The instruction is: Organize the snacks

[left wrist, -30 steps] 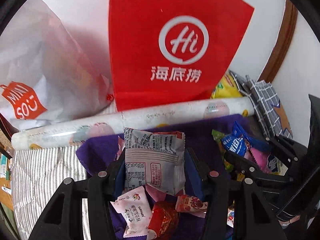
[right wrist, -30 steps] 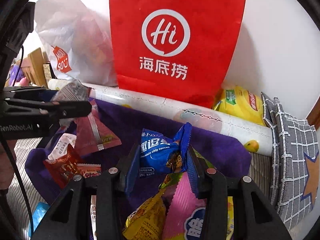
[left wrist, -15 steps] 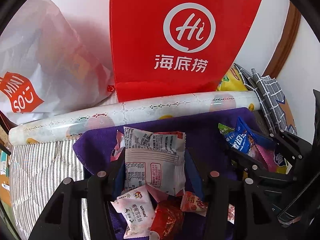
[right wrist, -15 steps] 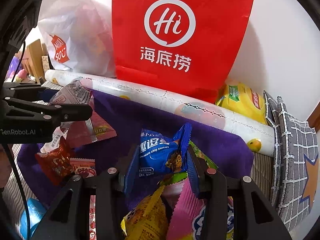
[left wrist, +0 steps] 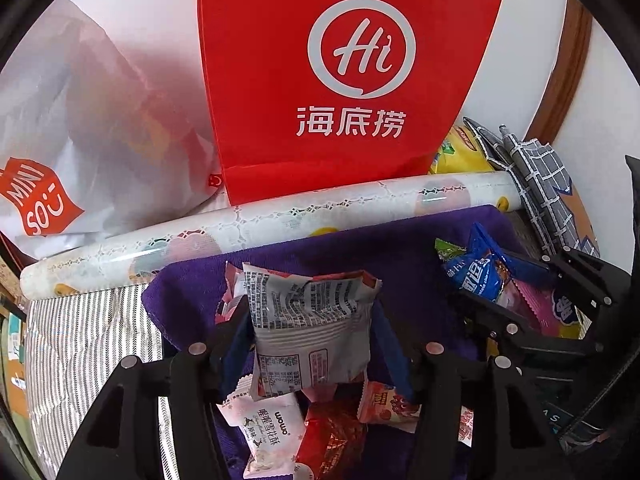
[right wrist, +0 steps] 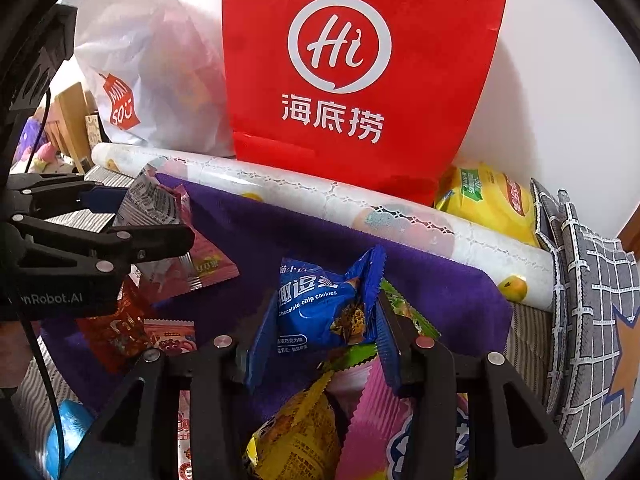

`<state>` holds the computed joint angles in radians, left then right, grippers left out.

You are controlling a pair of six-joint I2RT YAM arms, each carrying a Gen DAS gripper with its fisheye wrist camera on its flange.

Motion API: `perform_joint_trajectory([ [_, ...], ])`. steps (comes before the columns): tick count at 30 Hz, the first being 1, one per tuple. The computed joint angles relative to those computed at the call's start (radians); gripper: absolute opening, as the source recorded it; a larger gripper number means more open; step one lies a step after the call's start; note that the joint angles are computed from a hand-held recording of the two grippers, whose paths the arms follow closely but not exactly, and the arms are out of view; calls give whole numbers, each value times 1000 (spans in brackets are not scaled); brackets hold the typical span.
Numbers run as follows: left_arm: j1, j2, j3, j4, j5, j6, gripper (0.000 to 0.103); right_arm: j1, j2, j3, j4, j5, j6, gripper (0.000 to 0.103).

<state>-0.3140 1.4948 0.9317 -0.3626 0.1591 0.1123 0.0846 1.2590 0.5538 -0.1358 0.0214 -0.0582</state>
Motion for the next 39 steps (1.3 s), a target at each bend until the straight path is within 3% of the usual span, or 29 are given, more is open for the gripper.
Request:
perform_joint_trajectory([
  [15, 7, 11, 18, -26, 35, -5, 76, 9, -25, -4, -11, -20, 20, 61],
  [28, 27, -14, 42, -87, 62, -12, 77, 28, -108, -2, -65, 43, 79, 64],
  [37, 37, -155, 53, -176, 72, -28, 80, 74, -354, 38, -311, 123, 160, 67],
  [39, 44, -207, 52, -219, 82, -41, 80, 94, -425, 52, -383, 144, 185, 72],
])
